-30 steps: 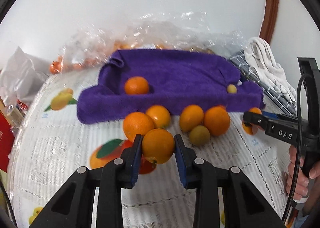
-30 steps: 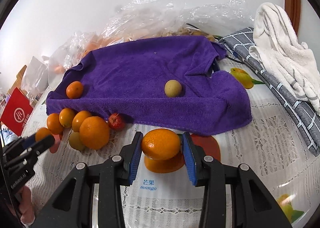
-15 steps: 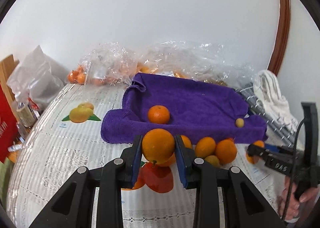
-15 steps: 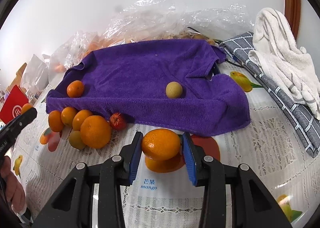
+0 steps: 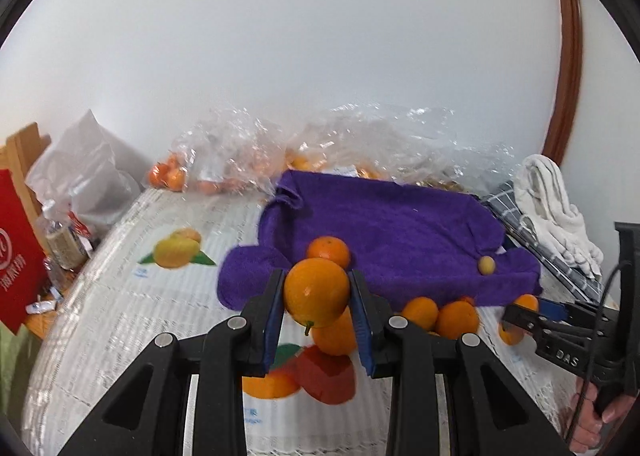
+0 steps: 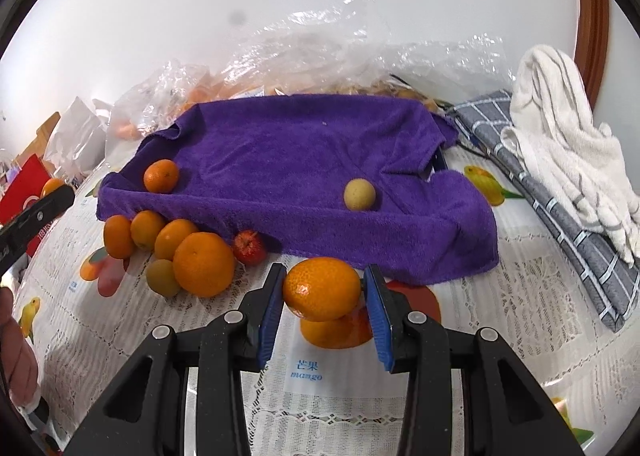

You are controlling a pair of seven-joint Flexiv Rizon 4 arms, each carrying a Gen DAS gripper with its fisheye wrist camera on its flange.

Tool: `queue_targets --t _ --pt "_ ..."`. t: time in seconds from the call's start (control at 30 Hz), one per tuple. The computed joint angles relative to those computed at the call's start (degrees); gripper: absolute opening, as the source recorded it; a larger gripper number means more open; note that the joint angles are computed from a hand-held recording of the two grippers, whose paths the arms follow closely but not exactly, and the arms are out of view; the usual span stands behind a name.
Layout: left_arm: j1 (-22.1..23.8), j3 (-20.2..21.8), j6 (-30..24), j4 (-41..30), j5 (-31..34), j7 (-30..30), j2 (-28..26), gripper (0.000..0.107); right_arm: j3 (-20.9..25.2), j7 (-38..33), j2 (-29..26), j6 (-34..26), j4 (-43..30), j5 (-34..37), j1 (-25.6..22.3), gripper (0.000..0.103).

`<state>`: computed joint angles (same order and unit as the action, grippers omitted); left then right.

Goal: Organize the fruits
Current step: 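Lift both held oranges and carry them over the purple towel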

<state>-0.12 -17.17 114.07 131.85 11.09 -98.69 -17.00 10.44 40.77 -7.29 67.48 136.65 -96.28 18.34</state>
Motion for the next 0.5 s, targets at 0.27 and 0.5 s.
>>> queue_targets --t 0.27,0.5 --pt "3.41 -5.63 -9.1 -3.25 -3.36 0.68 4.66 0.03 1.07 -8.7 4.21 -3.1 -0.49 10.06 1.17 0.039" --pt "-5.17 0.13 -10.26 -9.45 -10.57 4.81 1.13 0.03 0.08 -13.56 5.94 -4.91 -4.25 11.89 0.46 0.039"
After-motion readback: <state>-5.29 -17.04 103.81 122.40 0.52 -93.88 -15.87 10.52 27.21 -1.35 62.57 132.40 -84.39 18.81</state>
